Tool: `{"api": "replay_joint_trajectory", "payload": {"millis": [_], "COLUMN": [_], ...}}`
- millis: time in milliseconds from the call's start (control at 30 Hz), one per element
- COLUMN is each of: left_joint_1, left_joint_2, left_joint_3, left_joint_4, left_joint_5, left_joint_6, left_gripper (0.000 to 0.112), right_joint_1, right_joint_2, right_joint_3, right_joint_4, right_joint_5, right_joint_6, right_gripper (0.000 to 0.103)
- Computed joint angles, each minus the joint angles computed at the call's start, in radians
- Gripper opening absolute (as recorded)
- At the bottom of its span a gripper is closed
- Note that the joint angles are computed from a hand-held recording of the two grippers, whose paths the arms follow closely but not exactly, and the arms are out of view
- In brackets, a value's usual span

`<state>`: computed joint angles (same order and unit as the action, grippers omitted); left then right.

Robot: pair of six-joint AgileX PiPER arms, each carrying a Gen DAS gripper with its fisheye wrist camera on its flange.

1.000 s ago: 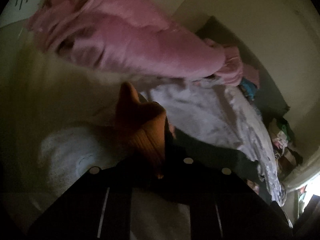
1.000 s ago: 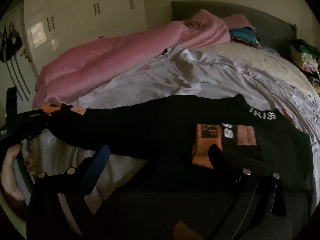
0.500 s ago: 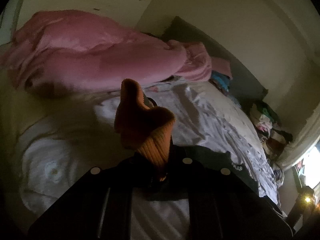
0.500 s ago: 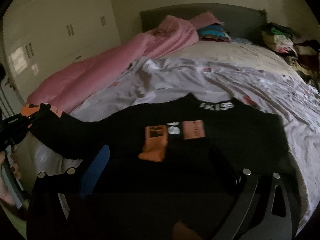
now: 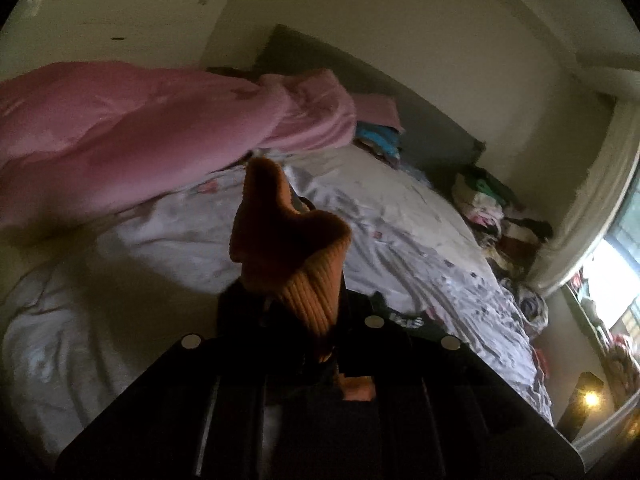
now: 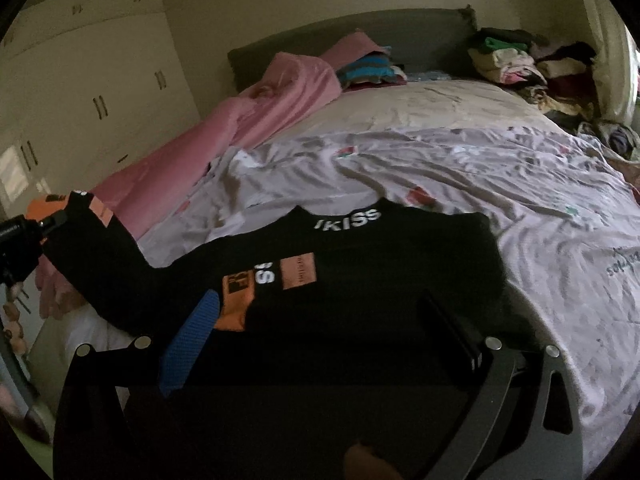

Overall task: Fold small clothes
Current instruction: 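Lift the sleeve with the left gripper and fold it across the back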

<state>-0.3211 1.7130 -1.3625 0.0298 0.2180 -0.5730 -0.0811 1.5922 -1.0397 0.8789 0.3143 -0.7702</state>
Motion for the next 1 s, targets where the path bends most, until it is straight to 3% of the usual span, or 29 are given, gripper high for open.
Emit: {"api": "replay_joint_trajectory", "payload": {"millis": [433,1000], "left_joint_1": [-0.143,-0.249], "left_joint_2": [0.178,0.480], "left_joint_3": [-0.279,-0.613], "left_joint_4": [-0.042,-0.224], "left_joint_5": [0.107,0.288], "left_joint_6": [0.085,0.321], "left_gripper": [0.004,0.004], "right_joint_1": [-0.157,-0.328], "right_joint_2": [-0.028,-0.034], "right_joint_3": [0.030,0.051], "right_joint_4": [0.173,0.222], "right_joint_5": [0.059,0.059], "right_joint_6": [-0.172,-0.225], "right_gripper": [0.098,0.098]}}
